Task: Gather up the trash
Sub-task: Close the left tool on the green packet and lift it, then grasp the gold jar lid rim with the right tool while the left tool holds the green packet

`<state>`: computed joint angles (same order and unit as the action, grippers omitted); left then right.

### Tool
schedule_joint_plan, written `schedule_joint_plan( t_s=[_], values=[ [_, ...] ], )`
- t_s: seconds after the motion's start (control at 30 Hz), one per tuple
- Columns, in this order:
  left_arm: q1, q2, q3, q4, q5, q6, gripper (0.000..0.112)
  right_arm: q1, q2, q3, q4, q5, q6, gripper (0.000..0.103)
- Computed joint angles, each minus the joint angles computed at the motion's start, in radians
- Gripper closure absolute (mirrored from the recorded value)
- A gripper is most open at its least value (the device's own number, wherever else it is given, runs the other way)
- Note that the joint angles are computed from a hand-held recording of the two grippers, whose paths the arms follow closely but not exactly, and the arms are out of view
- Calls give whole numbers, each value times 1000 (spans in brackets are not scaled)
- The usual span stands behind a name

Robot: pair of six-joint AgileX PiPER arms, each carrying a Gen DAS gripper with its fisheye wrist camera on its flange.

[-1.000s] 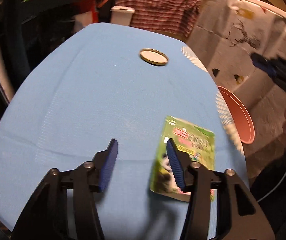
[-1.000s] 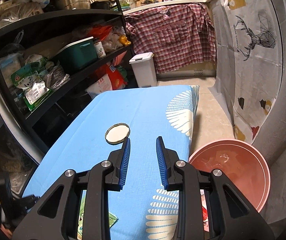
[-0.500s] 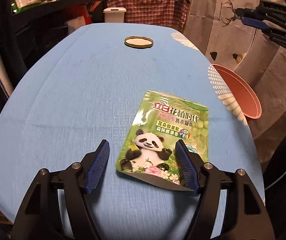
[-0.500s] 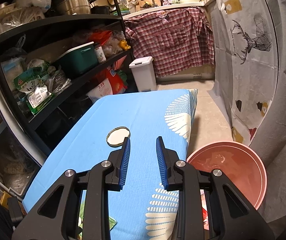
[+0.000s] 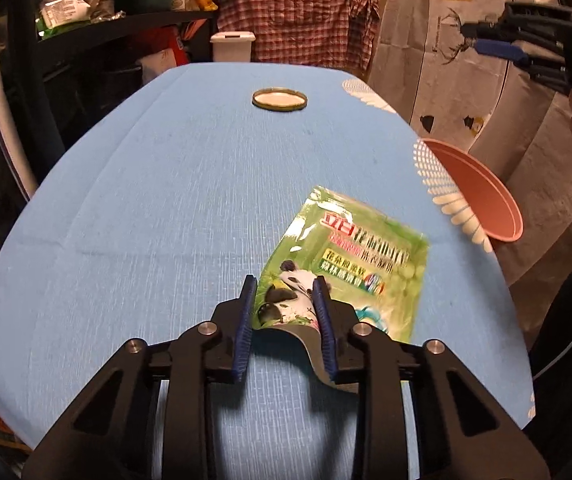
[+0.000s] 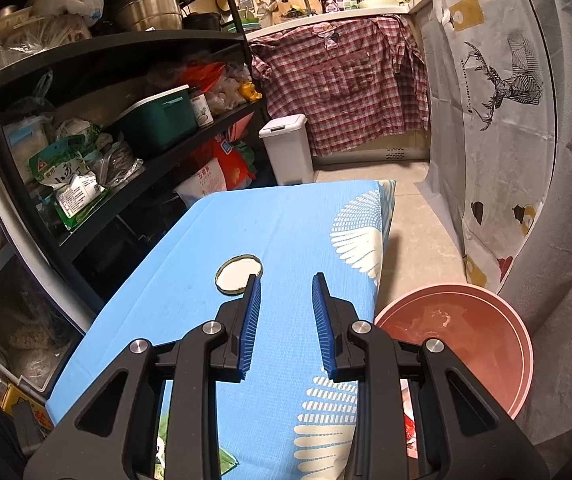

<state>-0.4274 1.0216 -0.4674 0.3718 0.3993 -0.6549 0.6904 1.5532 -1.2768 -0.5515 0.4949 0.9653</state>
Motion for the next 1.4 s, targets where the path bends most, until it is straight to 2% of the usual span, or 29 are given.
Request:
schedule_joint_plan(
  t_s=[0.27,0.53,0.77,0.9,1.17,1.4],
  values=[
    [72,5,-80,-1,16,23,88,-14,26,-23,53,0,-41,76],
    [218,134,-308,-124,64,272,89,-35,116,-99,170,-9,-160,76],
    [353,317,-598,-279,142,562,89,-55,266,-235,307,4,-315,76],
    [397,412,-729,-335,169,647,88,-66,360,-327,367,21,-387,76],
    [441,550,-785,-389,68,624,88,-92,608,-613,474,118,-506,76],
    [480,615,-819,-457,39,658,87,-94,834,-944,521,262,-563,80]
  ],
)
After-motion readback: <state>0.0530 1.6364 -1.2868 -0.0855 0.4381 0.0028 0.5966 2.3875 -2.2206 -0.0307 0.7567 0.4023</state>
